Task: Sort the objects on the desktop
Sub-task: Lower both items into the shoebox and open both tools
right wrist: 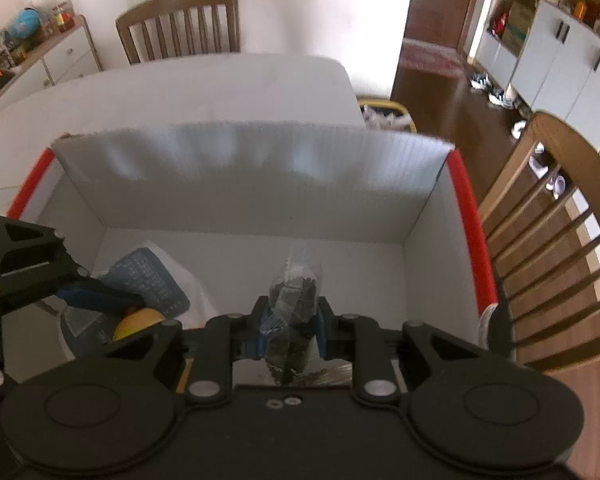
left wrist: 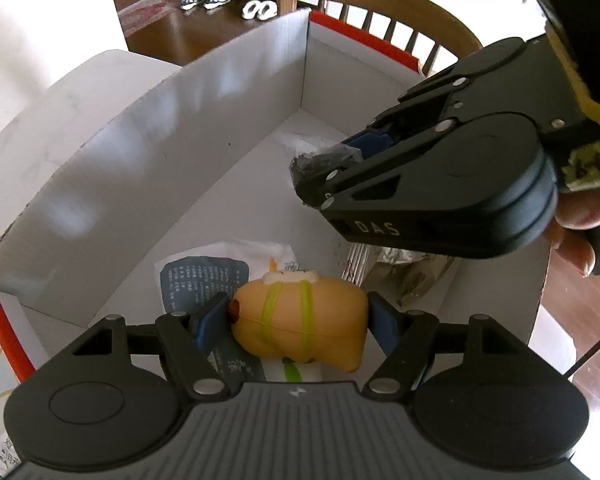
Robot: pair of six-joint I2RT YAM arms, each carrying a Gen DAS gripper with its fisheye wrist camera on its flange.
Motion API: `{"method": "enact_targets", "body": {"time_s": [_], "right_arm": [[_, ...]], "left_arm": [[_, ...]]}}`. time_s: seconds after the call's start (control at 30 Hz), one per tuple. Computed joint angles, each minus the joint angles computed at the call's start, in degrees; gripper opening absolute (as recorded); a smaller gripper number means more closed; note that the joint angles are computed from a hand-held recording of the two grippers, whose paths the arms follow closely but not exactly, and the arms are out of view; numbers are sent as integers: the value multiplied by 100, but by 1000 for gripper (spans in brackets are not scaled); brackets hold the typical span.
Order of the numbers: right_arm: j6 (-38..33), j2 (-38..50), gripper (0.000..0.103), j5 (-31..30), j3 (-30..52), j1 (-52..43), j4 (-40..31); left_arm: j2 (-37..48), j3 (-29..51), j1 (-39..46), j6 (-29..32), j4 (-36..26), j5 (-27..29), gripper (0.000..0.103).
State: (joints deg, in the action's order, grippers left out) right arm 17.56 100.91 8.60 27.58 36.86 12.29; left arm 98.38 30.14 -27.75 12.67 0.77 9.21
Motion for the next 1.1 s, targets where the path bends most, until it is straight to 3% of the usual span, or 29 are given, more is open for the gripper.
{"method": "enact_targets", "body": {"time_s": [0.33, 0.63, 0.73, 0.83, 1.03, 1.1], "right_arm": [[37, 126, 26, -251, -9, -121, 61], [21, -50, 30, -257, -89, -170, 23], [14, -179, 35, -250, -129, -164, -18], [13, -395, 47, -253, -202, -164, -81], [53, -651, 49, -268, -257, -183, -220], [89, -707, 54, -251, -277, -175, -248]], "left_arm": [[-61, -81, -58, 92, 54, -55, 75], [-296, -259, -26, 89, 107, -15, 83], [-444, -322, 25, 100, 66, 29, 83], [-547, -381, 30, 37, 73, 86, 84], [-569, -408, 34, -73, 136, 160, 93], [-669, -480, 32, -78, 147, 190, 95]]}}
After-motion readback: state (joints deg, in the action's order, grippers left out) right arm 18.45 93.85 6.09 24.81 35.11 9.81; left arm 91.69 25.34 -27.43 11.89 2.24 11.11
